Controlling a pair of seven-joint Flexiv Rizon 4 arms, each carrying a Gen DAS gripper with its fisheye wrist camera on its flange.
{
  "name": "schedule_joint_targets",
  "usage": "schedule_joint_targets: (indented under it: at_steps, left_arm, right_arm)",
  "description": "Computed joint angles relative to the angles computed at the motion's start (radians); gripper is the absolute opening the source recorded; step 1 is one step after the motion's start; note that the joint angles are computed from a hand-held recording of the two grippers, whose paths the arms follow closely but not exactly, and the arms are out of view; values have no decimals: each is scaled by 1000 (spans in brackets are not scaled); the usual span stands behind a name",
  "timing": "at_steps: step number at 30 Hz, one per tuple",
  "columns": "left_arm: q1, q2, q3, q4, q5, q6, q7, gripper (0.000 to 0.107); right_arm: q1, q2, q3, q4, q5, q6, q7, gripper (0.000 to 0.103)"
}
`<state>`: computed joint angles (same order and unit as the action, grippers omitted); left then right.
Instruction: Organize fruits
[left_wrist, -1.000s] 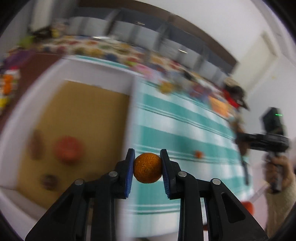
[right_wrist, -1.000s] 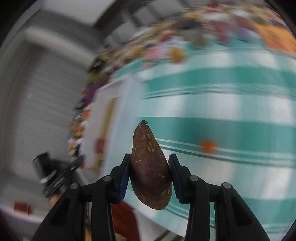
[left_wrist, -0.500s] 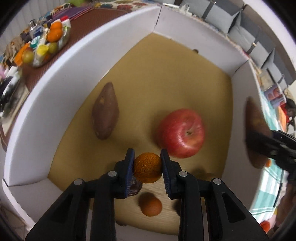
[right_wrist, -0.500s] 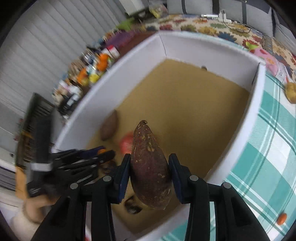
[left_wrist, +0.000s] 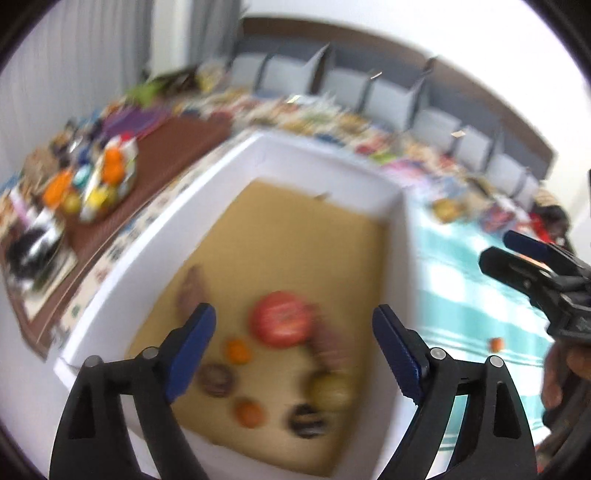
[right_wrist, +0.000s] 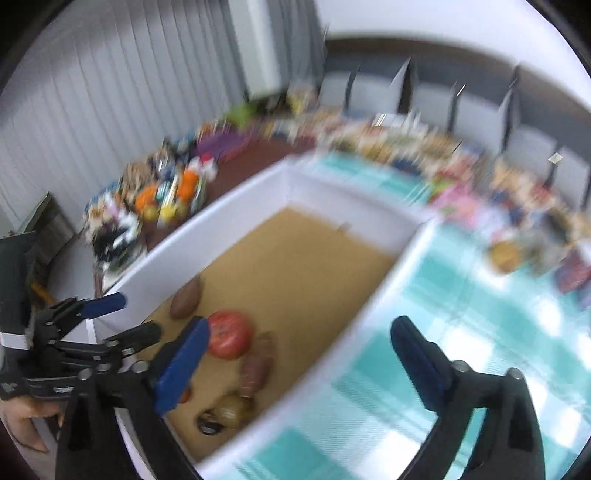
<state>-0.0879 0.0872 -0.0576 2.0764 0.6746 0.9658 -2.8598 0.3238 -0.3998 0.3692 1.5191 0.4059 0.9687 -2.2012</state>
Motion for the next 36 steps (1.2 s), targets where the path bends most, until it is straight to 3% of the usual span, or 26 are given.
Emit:
schedule_joint_targets:
  at_steps: [4,8,11,15,20,28,32,36]
  left_arm:
    - [-59,-103,-57,-105,45,101,-28,91]
    - [-120,-292,-76,-212,19,227,10,92]
    - [-173,-468,-87,-324,-2,214,64,92]
    - [-269,-647,-41,-475,-4,109,106,92]
    - [-402,-717,73,-566,27,14,91,94]
    - [-473,-727,172,-550,-46,52,122,98]
    - [-418,-715,161,-545,-150,113,255,98]
    - [-366,-775,220,-725,-190,112,363,98]
  right_arm:
    - [-130,54,-6,63,112,127,-150,103]
    - [-219,40,-79,143,125,231,-164,103]
    - [-254,-17,-158,206,47,308,-91,103]
    - [-332,-93,-183,260,6,355,-32,103]
    - [-399,-145,-149,319,-23,449,-7,103]
    - [-415,-165,-126,367,-131,505,76,103]
    - [-441,-169,-103,378,-177,518,113,103]
    - [-466,-175,-80,386,-224,528,146,103]
